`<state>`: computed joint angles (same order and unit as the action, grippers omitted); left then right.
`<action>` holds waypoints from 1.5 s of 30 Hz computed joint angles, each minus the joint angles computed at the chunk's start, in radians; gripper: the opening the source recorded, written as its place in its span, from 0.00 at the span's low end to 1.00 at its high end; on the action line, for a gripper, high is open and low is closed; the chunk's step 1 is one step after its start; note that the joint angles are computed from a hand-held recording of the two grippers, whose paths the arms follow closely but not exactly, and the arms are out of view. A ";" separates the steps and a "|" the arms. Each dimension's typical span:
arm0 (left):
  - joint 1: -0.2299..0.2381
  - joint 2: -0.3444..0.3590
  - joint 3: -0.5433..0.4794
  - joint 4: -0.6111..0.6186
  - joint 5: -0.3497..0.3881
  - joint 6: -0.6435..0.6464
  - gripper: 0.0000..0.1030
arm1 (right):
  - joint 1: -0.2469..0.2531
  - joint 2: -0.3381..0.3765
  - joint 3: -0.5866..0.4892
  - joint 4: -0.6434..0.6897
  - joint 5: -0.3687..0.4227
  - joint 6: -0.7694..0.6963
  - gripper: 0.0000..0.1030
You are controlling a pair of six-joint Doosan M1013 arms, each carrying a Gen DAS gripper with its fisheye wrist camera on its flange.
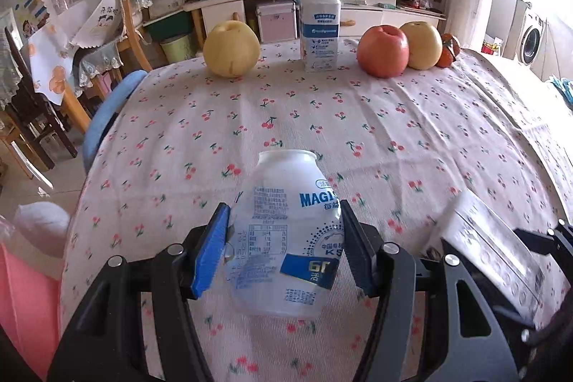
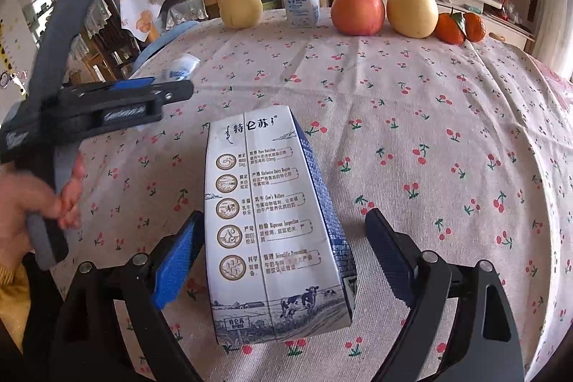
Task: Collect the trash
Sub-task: 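Carry the MAGICDAY bottle and milk carton to the pink bucket and open both tools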
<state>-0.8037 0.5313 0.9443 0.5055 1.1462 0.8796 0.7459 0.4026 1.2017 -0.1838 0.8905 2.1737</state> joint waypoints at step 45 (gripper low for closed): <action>-0.050 -0.190 0.276 0.213 -0.099 -0.270 0.60 | 0.058 -0.004 -0.004 -0.191 0.024 0.030 0.64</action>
